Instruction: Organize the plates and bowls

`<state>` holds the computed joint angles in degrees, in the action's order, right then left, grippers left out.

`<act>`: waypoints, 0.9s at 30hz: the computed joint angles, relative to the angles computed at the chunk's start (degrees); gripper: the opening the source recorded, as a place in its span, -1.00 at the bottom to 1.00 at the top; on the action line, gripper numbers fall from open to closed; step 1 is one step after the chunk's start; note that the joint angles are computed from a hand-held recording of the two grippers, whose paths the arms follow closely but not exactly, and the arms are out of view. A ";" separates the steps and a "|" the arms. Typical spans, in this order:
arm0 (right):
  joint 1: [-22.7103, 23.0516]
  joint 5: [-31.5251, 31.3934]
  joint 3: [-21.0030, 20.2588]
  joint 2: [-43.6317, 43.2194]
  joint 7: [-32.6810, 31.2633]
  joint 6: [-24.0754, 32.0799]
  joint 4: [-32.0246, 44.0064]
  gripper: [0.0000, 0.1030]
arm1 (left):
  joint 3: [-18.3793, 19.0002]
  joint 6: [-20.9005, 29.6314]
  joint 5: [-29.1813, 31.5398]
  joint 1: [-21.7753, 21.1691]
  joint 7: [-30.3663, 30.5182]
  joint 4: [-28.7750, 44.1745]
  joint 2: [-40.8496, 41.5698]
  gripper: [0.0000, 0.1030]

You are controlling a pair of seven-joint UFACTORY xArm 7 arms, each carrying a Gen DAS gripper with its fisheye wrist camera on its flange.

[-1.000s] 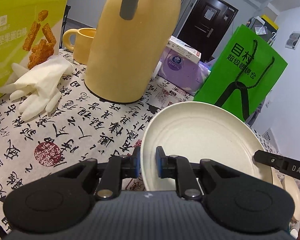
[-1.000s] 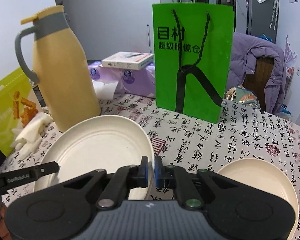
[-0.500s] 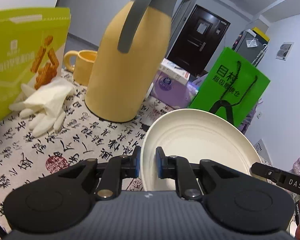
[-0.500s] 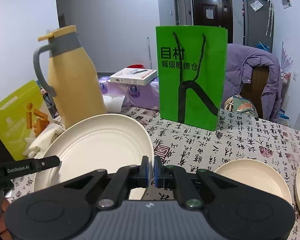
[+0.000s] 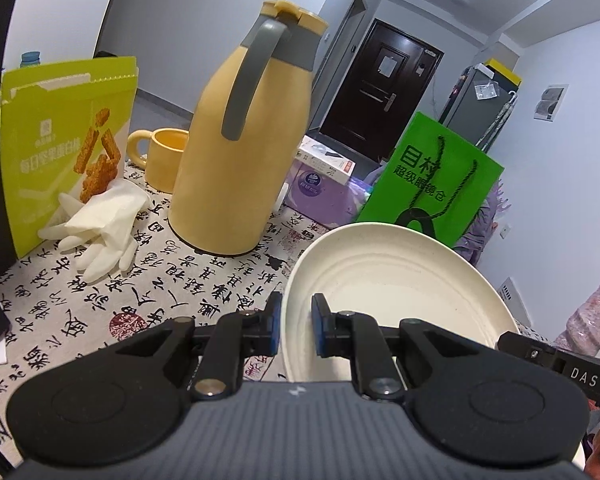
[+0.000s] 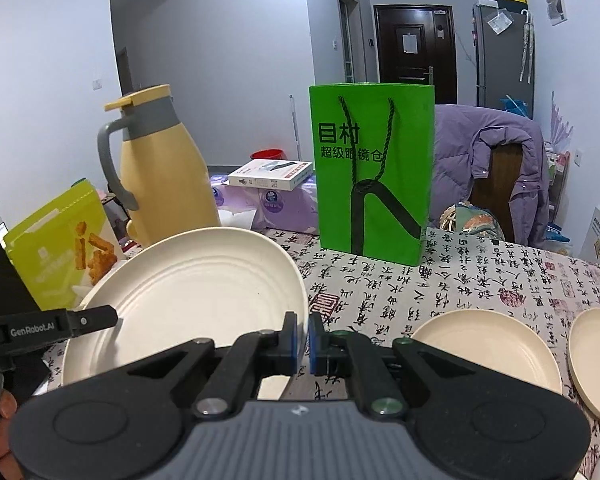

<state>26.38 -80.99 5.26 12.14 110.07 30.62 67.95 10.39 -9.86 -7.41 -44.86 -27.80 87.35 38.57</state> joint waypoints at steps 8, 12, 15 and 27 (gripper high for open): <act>0.77 -1.24 2.54 -5.68 4.90 3.49 -5.92 -0.89 | 4.30 -1.75 -1.69 -5.78 1.70 -6.89 -5.18 -0.71; 0.62 -1.03 4.33 -8.51 6.64 5.18 -8.82 -0.89 | 6.70 -3.08 -4.39 -9.46 4.02 -10.06 -7.33 -0.71; 0.61 -0.12 5.72 -10.40 7.28 6.66 -10.78 -0.89 | 7.79 -3.48 -6.71 -11.63 6.07 -11.85 -8.65 -0.71; 0.51 3.31 10.74 -18.09 10.92 11.46 -18.41 -0.89 | 11.79 -5.30 -17.05 -20.52 16.52 -17.07 -12.58 -0.71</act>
<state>26.88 -77.68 16.00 -5.95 120.99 42.09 49.54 22.18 -15.16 -24.46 -65.38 -11.28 70.28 25.99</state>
